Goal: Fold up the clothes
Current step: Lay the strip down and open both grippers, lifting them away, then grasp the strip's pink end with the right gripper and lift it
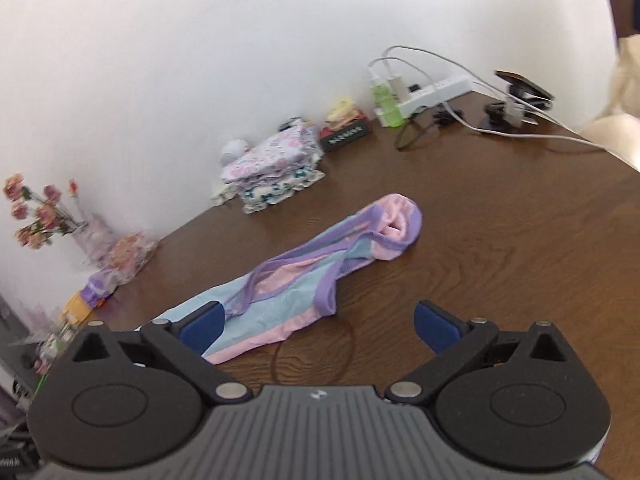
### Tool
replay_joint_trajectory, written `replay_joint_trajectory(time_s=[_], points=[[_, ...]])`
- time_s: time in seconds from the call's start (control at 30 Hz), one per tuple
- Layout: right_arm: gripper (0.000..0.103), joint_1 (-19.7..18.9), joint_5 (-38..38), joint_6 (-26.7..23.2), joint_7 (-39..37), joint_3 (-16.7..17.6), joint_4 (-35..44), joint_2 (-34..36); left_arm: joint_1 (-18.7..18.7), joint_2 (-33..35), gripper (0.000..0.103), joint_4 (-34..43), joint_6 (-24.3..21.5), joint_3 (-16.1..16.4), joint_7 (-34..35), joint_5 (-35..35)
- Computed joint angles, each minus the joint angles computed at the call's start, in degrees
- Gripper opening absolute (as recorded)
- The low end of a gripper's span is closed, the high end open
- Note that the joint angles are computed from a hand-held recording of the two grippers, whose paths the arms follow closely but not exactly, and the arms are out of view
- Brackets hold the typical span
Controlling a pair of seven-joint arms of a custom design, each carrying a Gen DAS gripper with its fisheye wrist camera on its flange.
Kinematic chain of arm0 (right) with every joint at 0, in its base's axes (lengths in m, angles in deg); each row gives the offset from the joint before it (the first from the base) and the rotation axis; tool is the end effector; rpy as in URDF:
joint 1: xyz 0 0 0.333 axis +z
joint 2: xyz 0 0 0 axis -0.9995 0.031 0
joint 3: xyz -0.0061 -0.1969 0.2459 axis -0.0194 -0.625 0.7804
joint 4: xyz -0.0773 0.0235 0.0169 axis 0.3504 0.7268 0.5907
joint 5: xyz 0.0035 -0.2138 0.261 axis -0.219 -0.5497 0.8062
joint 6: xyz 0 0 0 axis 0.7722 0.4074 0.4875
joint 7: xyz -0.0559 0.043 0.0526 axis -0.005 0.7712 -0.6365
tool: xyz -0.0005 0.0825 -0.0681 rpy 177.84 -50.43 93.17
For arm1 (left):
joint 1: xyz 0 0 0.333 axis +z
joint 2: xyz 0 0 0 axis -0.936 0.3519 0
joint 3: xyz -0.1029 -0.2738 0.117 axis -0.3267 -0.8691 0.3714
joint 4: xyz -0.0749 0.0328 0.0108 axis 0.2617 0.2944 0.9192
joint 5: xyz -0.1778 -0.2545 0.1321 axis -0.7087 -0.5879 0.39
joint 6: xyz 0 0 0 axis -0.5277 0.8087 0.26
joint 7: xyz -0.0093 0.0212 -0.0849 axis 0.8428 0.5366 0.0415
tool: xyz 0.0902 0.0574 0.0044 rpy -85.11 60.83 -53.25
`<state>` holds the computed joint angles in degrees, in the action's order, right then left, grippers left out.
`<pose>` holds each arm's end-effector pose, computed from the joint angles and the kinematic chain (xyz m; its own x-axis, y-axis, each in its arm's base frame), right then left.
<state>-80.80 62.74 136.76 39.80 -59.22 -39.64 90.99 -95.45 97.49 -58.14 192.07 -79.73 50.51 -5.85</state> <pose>0.7584 0.1541 0.4630 0.2230 -0.8421 -0.4911 -0.6561 0.2430 -0.7145 0.5993 -0.3303 0.4742 -0.0528 -0.9843 0.1686 -0.5144 -0.1179 -0.8494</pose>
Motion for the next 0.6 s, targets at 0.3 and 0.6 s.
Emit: replay_joint_trajectory(time_s=[0.3,0.6], points=[[0.103,-0.1,3.5,4.3,-4.4,1.8,-15.8,-9.6,-1.3,-2.5,0.099,-3.5,-2.2,-0.3,-9.5,8.4],[0.103,1.9,0.6,3.2,-3.2,-0.8,-15.9,-10.5,0.4,-2.7,0.099,-3.7,-3.2,-2.1,-12.0,9.9]])
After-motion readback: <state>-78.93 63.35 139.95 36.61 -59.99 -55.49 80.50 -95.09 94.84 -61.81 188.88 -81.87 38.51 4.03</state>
